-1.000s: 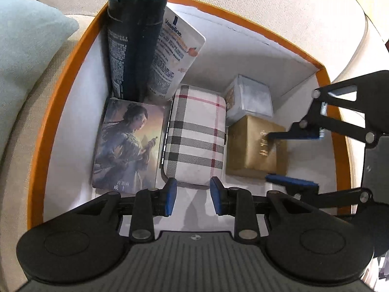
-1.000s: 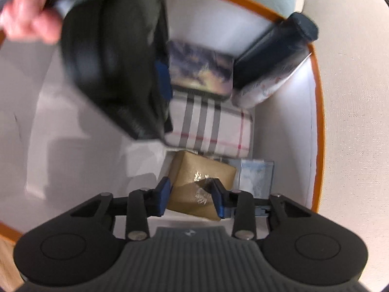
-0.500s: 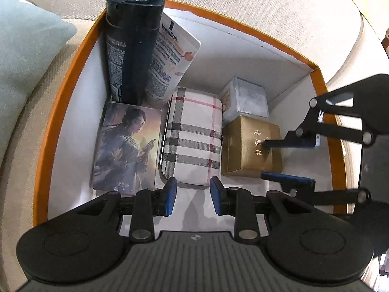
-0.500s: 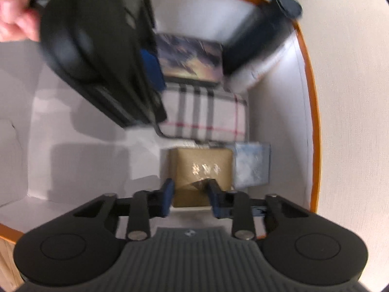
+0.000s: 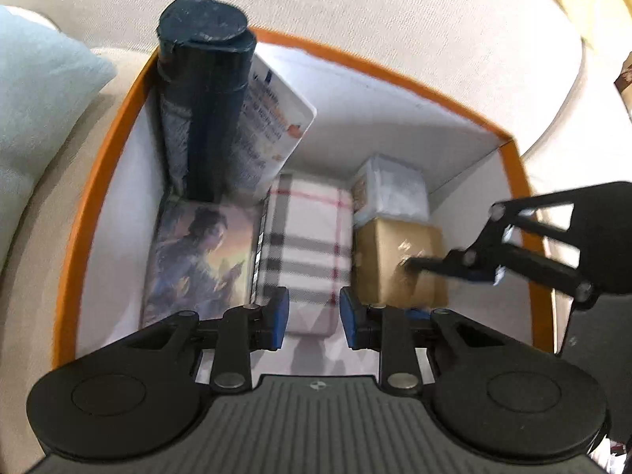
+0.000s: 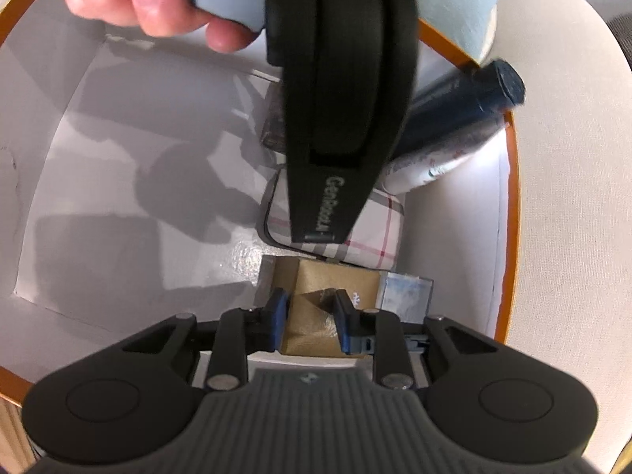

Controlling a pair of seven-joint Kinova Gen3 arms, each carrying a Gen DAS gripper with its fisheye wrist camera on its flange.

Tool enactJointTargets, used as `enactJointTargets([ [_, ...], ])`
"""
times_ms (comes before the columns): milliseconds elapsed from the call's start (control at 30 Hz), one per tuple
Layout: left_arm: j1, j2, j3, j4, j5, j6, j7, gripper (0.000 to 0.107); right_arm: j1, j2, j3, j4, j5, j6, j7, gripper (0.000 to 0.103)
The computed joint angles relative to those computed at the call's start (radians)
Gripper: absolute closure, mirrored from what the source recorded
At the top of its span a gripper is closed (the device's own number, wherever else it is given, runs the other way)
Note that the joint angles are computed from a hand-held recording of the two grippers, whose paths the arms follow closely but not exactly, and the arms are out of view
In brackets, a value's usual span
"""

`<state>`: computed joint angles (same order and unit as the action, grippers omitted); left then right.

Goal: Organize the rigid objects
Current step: 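Grasp the gold box with the right gripper and set it beside the clear box, then move both grippers back toward the pink bottles and card on the sofa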

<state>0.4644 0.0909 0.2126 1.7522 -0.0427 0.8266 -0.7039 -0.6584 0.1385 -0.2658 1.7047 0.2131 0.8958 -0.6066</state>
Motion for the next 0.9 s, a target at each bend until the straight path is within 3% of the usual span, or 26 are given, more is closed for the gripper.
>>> enactJointTargets([
  [100, -0.012, 0.015, 0.005, -0.045, 0.046, 0.082, -0.069, 0.076, 0.003, 0.012, 0.012, -0.032, -0.016, 0.03, -0.061, 0.076],
  [200, 0.012, 0.049, 0.006, -0.074, 0.007, 0.129, -0.058, 0.076, 0.023, 0.015, 0.025, -0.058, -0.061, 0.04, -0.122, 0.059],
  [333, 0.032, 0.086, -0.013, -0.069, -0.024, 0.096, -0.014, 0.076, 0.075, 0.002, 0.04, -0.075, -0.164, 0.028, -0.193, 0.059],
  [400, 0.036, 0.09, -0.021, -0.064, -0.034, 0.065, 0.003, 0.076, 0.09, -0.055, 0.04, -0.032, -0.202, 0.018, -0.256, 0.058],
  [500, 0.037, 0.11, -0.031, -0.082, -0.048, 0.056, 0.019, 0.076, 0.105, -0.096, 0.04, 0.001, -0.188, -0.013, -0.325, 0.057],
  [733, 0.049, 0.153, -0.035, -0.181, -0.048, 0.177, 0.007, 0.077, 0.163, -0.168, 0.053, 0.069, -0.313, -0.078, -0.284, 0.056],
  [900, 0.103, 0.082, -0.023, -0.17, -0.11, 0.156, 0.072, 0.077, 0.213, -0.275, 0.102, 0.165, -0.451, -0.167, -0.293, 0.05],
])
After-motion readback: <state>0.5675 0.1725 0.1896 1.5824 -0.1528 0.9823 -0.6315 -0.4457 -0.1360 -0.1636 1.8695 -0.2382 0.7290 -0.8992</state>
